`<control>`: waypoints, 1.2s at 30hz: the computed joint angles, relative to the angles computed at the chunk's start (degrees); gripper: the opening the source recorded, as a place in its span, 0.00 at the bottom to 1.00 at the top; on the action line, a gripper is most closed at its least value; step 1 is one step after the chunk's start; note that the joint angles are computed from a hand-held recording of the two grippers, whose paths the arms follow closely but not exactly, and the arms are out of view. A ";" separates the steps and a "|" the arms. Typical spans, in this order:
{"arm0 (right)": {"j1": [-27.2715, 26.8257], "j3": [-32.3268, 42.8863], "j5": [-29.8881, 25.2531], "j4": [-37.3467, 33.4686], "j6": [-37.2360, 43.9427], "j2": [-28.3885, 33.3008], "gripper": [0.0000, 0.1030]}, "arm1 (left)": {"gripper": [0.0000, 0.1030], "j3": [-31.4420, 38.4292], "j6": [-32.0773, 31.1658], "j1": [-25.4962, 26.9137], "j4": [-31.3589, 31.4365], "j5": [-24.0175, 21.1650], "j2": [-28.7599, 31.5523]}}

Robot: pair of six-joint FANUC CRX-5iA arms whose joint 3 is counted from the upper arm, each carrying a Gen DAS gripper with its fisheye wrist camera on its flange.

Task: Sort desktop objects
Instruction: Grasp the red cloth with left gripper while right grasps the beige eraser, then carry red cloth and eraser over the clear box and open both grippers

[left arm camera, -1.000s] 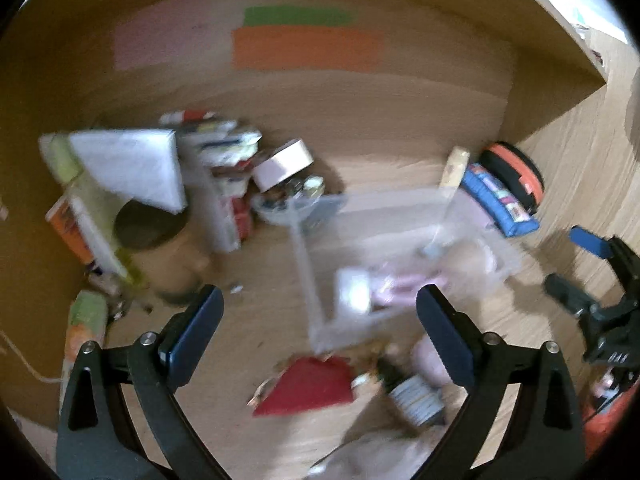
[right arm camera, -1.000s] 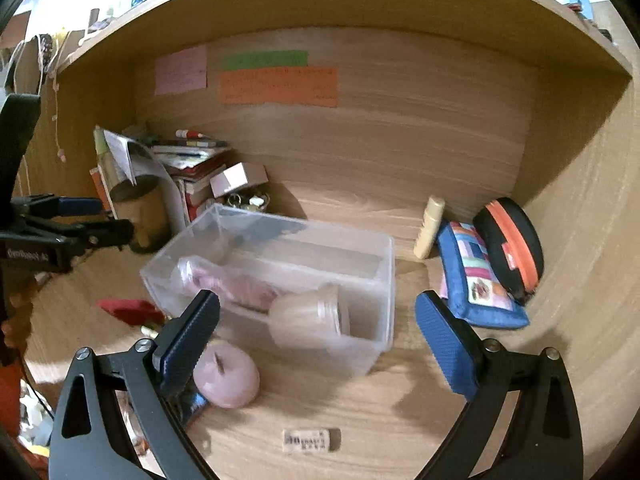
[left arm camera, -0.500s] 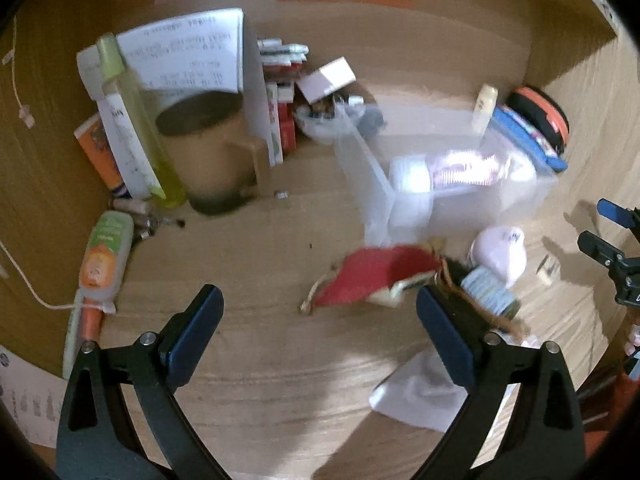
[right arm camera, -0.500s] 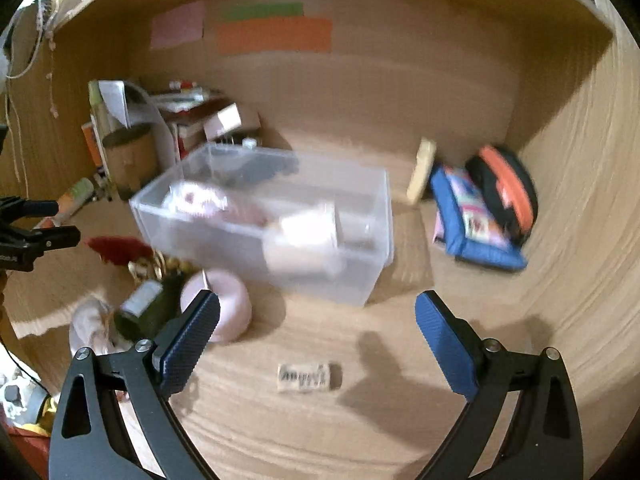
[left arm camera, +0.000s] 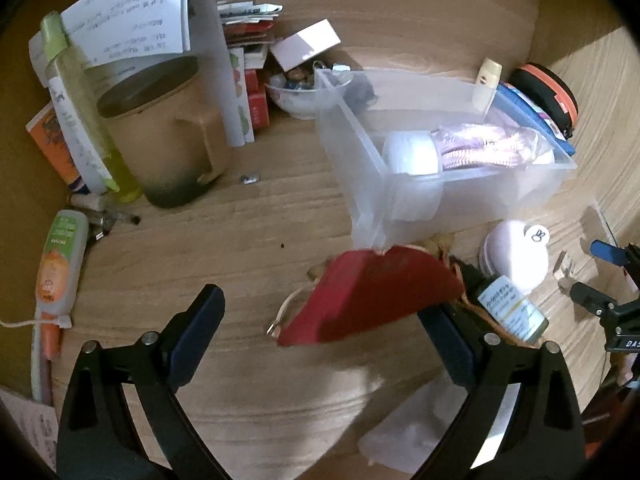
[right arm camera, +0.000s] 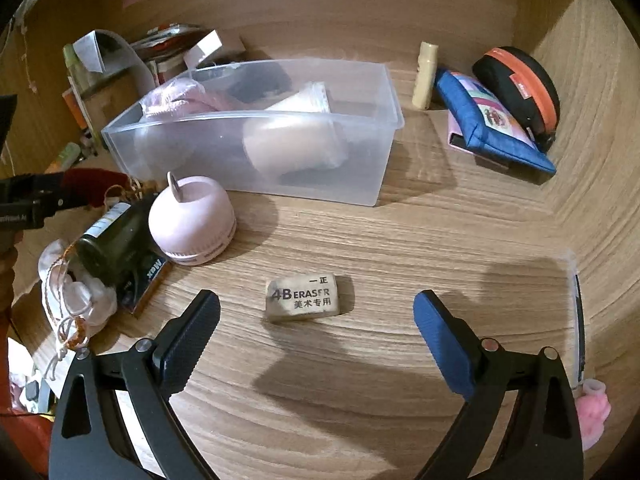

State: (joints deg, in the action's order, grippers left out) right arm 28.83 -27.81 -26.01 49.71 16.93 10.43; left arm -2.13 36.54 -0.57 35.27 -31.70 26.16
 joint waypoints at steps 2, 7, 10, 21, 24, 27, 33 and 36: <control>0.32 1.68 -1.04 -3.66 4.13 0.84 0.79 | 0.86 -0.49 -0.96 -0.13 1.28 0.57 -0.08; 0.78 4.41 -2.30 -8.90 10.08 2.64 0.62 | 0.63 1.83 1.01 0.24 0.26 -2.03 1.43; 0.64 3.67 -0.22 -8.31 10.67 2.38 0.47 | 0.43 2.99 1.63 0.49 0.58 -3.71 2.43; -0.47 0.20 5.01 -2.03 4.89 0.53 0.36 | 0.15 -4.22 -10.09 -0.11 14.53 1.47 -0.94; -1.01 -0.61 5.92 1.10 2.06 -0.14 0.36 | 0.13 -6.27 -13.77 -0.21 18.71 1.71 -2.36; -1.39 -1.54 6.60 4.44 -1.04 -1.08 0.36 | 0.13 -8.21 -17.35 -0.49 22.41 1.84 -3.98; -3.54 -2.96 9.29 13.53 -7.50 -2.56 0.36 | 0.13 -11.65 -23.55 -1.69 28.48 2.32 -7.48; -4.84 -3.34 10.74 19.23 -11.11 -3.26 0.36 | 0.13 -13.35 -26.90 -2.32 32.03 2.15 -9.24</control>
State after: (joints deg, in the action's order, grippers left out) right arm 23.99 -31.15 -15.26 68.93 5.82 7.18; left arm -15.48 9.64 -2.89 67.30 -29.55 16.91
